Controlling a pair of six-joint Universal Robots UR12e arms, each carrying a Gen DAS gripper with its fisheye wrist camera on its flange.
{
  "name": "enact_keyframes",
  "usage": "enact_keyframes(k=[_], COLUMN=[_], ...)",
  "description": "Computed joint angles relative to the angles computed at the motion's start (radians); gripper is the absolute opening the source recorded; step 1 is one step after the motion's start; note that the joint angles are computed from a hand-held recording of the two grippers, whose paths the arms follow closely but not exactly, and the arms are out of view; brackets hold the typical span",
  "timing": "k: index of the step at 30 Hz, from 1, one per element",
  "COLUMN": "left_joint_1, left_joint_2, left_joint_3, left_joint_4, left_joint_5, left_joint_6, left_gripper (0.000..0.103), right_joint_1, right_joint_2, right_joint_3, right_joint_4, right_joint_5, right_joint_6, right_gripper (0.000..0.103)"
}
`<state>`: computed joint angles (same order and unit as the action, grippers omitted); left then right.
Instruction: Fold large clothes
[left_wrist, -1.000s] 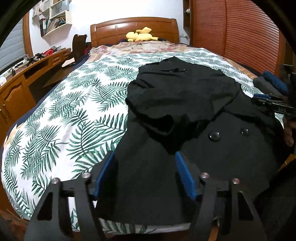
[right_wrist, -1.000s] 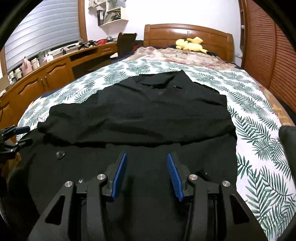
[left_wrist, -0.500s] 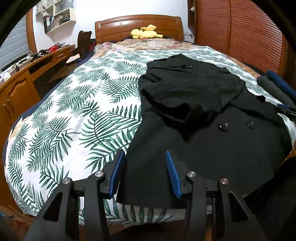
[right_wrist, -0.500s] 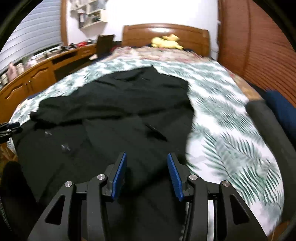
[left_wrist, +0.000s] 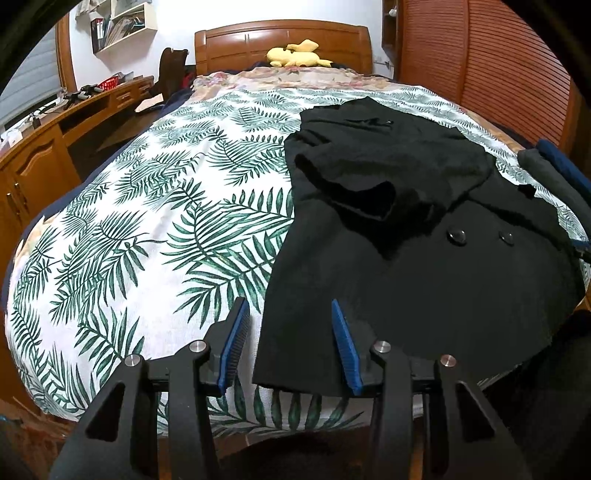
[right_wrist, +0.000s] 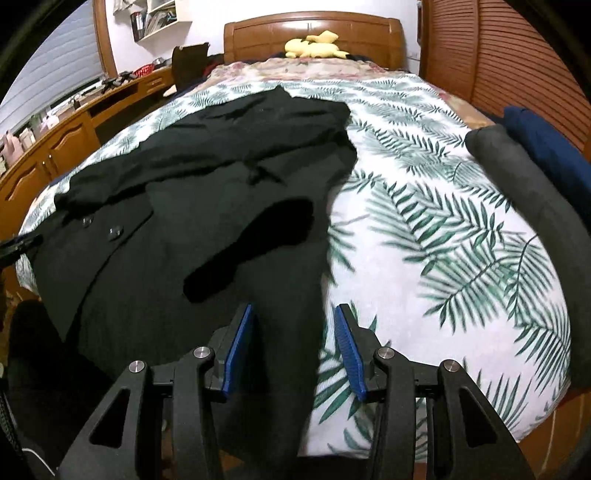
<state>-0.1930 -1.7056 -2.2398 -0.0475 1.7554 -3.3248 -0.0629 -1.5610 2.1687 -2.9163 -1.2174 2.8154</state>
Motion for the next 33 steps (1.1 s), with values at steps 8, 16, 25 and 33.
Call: enact_keyframes(k=[8, 16, 25, 33], left_joint_1=[0.008, 0.012, 0.022, 0.030], left_joint_2=[-0.003, 0.004, 0.019, 0.041], left_joint_3=[-0.007, -0.015, -0.044, -0.033], left_joint_4=[0.011, 0.014, 0.040, 0.038], left_joint_5=[-0.014, -0.025, -0.051, -0.128], left_joint_6=[-0.005, -0.009, -0.036, -0.014], left_gripper=[0.047, 0.047, 0.045, 0.005], right_joint_1=[-0.003, -0.015, -0.013, -0.034], right_joint_2=[-0.008, -0.014, -0.014, -0.016], right_joint_3=[-0.003, 0.007, 0.013, 0.007], right_joint_4=[0.044, 0.060, 0.080, 0.018], right_joint_5=[0.072, 0.111, 0.111, 0.193], right_joint_6=[-0.046, -0.047, -0.054, -0.040], right_gripper=[0.036, 0.036, 0.036, 0.004])
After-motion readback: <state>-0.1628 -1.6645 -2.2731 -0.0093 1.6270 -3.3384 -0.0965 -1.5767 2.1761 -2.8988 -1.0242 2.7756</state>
